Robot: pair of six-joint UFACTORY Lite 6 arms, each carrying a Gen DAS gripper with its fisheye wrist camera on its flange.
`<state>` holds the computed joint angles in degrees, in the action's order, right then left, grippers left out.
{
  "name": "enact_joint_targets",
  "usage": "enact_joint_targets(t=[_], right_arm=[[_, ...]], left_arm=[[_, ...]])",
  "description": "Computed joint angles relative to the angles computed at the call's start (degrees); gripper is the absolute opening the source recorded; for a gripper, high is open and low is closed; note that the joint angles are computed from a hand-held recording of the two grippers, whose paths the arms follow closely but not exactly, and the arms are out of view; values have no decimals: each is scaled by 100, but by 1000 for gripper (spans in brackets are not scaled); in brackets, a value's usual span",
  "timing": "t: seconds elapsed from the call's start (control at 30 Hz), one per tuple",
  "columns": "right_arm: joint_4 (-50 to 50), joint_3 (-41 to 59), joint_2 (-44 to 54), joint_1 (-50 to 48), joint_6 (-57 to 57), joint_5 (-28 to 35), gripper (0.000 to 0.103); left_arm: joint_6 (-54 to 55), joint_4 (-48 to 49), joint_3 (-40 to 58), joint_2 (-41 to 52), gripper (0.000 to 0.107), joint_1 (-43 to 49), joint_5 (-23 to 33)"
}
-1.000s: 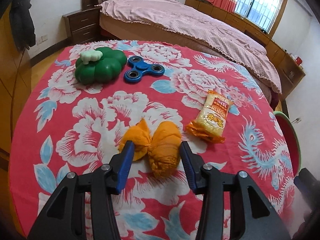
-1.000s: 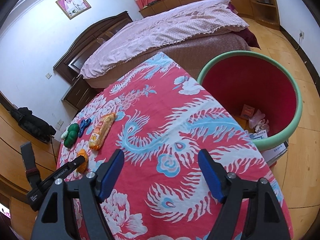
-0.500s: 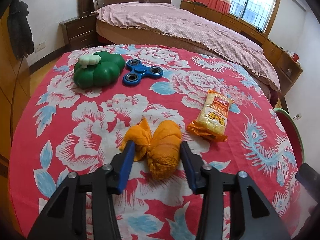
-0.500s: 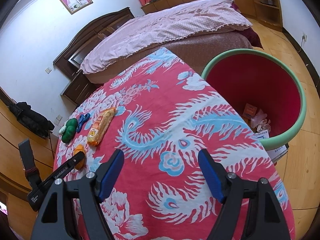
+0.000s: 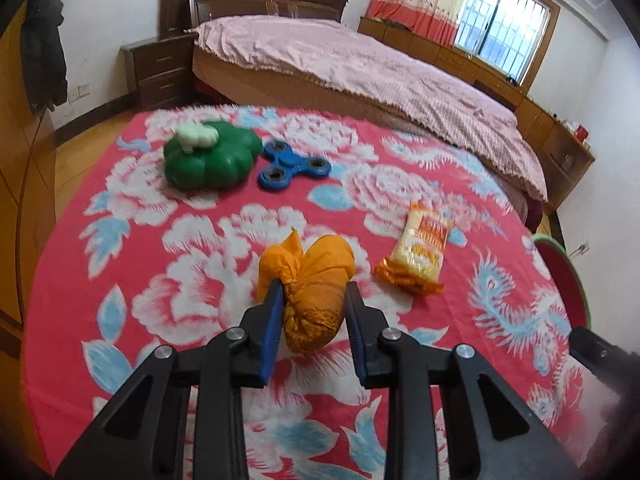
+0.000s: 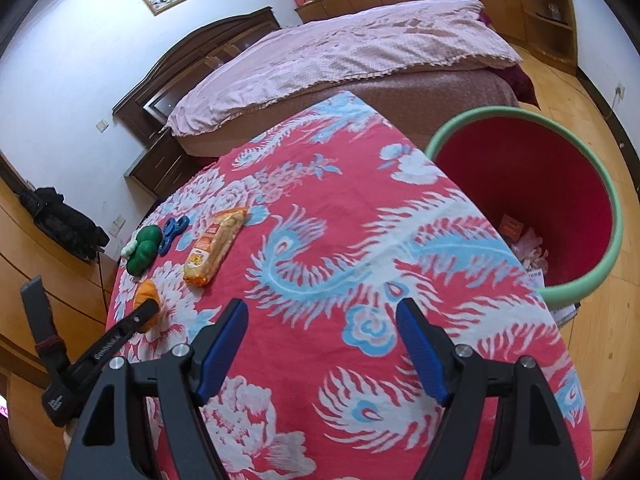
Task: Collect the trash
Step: 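Grasp the orange cloth bundle with the left tool, then grasp the yellow snack bag with the right tool while the left tool holds the orange bundle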
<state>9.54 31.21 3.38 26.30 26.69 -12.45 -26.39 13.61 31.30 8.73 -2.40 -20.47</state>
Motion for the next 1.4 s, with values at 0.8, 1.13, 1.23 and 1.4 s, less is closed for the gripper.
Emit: enact_joint_targets(t=[0.8,1.13,1.23,1.4], right_arm=[[8730,4464,3607,1413,-8575,107,78],[10140,5683,4578,1559,-10030,-517,79],[9952,5672,4596,1611,-9906,-621,78],[10012,5581,4511,1567,-10075,-412,63]], left_arm=[[-1243,1556,505,659,30,1774,-443],[-1646,1997,611,825,30,1935,-533],[-1685,2052,611,812,30,1919,-524],[-1709,2070,510,663,30,1865,-545]])
